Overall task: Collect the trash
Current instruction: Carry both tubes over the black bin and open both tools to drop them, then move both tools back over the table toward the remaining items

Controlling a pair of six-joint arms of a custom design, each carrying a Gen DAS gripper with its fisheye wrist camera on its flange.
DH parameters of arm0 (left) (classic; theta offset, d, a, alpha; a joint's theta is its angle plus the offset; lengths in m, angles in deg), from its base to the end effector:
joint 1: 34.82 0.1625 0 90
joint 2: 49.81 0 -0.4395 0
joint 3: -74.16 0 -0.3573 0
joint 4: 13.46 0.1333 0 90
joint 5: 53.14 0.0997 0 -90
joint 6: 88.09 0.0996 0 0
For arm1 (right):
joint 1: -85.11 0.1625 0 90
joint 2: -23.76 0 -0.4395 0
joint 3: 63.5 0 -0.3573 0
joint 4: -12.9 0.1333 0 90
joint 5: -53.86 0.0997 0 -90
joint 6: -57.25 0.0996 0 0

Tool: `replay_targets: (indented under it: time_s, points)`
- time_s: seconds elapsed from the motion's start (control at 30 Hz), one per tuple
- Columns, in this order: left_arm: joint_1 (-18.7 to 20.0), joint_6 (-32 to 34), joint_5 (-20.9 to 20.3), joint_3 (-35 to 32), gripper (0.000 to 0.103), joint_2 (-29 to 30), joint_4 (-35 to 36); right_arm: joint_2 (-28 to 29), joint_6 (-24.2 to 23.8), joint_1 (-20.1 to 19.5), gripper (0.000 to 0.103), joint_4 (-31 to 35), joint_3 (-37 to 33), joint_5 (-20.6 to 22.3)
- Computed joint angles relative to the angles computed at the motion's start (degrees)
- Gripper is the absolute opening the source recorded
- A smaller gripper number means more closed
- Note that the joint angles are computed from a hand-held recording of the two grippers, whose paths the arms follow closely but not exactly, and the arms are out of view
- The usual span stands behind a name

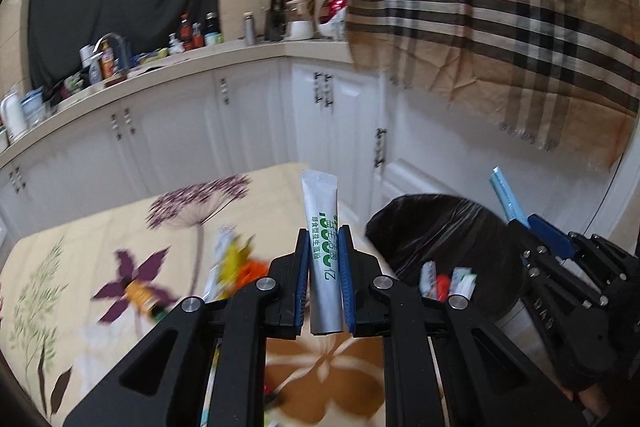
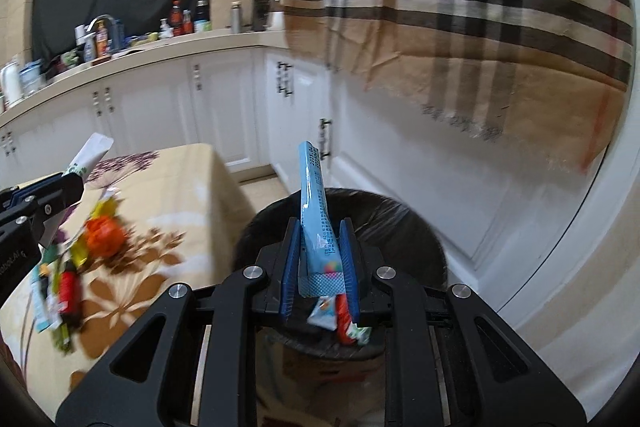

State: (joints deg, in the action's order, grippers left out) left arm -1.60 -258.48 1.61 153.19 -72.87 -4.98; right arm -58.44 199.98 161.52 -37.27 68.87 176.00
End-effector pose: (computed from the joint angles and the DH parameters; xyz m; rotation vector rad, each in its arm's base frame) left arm -0.3551 -0.4606 -0.0778 1.2753 2.2936 -0.8766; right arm -0.0095 -0.3813 0.2238 -0.1279 -1.7292 1.2986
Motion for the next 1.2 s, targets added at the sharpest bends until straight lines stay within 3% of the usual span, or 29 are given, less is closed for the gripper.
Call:
replay_targets:
  time_s: [0.2, 0.5, 0.6, 0.67, 0.9, 1.2]
  points:
    - [-0.7, 2.8, 1.5, -7.8, 0.015, 6.0, 1.6, 0.0, 0.6, -3.2, 0.020, 1.9, -3.2, -1.2]
    - [0.2, 2.3, 1.8, -21.7, 0.017, 15.0, 9.8, 0.7, 1.6, -7.5, 0.020, 2.5, -6.0, -2.2]
    - [0.4, 1.8, 1.7, -25.3, 0.020, 17.3, 12.3, 1.1, 2.3, -8.6, 0.035, 2.9, -7.0, -2.2]
    - [0.5, 1.6, 1.2, -27.3, 0.026, 18.4, 13.6, 1.2, 2.7, -9.0, 0.038, 2.3, -6.9, -2.0]
    - [0.6, 0.5, 0.4, -24.8, 0.040, 16.7, 12.7, 0.8, 2.7, -8.5, 0.038, 1.3, -5.6, -1.2]
    - [0.9, -1.3, -2.1, -13.3, 0.044, 8.8, 8.3, 1.0, 1.8, -3.9, 0.038, 0.9, -3.3, 0.1]
